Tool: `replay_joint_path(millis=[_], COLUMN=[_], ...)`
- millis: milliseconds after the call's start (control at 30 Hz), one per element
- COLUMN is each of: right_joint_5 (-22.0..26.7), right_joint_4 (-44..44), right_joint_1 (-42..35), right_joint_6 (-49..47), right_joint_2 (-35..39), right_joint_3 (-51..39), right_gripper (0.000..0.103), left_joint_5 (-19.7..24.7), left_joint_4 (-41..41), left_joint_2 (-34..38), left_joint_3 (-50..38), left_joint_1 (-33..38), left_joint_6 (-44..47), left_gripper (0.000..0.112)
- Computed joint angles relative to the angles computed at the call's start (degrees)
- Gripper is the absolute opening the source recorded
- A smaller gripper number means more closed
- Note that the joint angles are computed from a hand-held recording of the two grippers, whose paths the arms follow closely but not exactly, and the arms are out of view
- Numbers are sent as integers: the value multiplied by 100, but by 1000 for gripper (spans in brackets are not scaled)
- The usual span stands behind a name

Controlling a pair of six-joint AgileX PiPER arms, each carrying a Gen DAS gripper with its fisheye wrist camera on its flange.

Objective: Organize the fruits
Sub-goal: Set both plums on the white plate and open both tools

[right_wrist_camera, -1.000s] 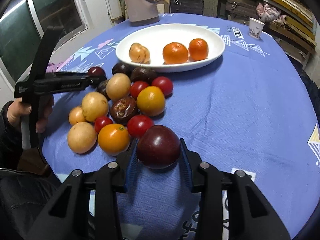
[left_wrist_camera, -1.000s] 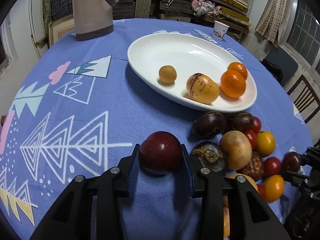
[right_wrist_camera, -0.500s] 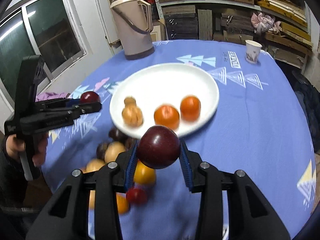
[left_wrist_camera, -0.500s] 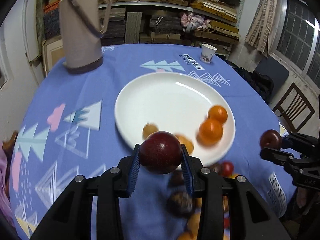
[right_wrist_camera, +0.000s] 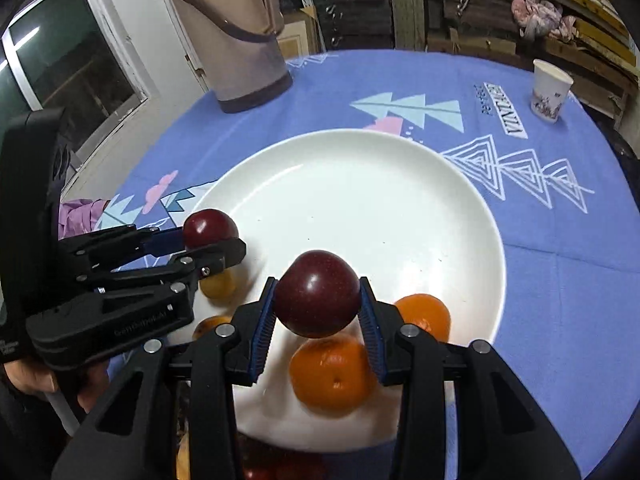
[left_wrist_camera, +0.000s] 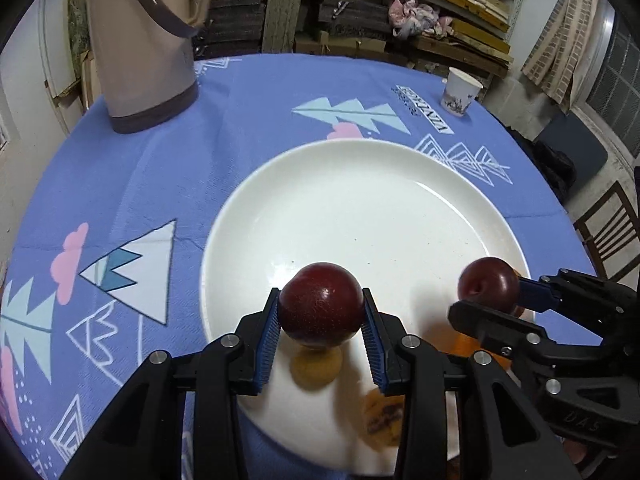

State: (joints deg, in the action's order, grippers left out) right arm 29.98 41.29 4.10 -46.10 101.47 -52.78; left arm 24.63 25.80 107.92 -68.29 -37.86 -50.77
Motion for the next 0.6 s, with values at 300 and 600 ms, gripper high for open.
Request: replay_joint_path(millis=[300, 600], right_joint_5=[-416, 150], right_joint_4=[-146, 827], right_joint_1=[215, -570], right_joint_6=[9, -1045], right_joint_2=[-73, -1197], right_joint_3=[196, 824], right_gripper=[51, 63], left_joint_5=[48, 184], left_joint_4=[54, 1179], left_joint_2=[124, -753], left_joint_3=[-1, 621], left_joint_1=[18, -267], left_joint_6=[-187, -1359], left_gripper=[53, 60])
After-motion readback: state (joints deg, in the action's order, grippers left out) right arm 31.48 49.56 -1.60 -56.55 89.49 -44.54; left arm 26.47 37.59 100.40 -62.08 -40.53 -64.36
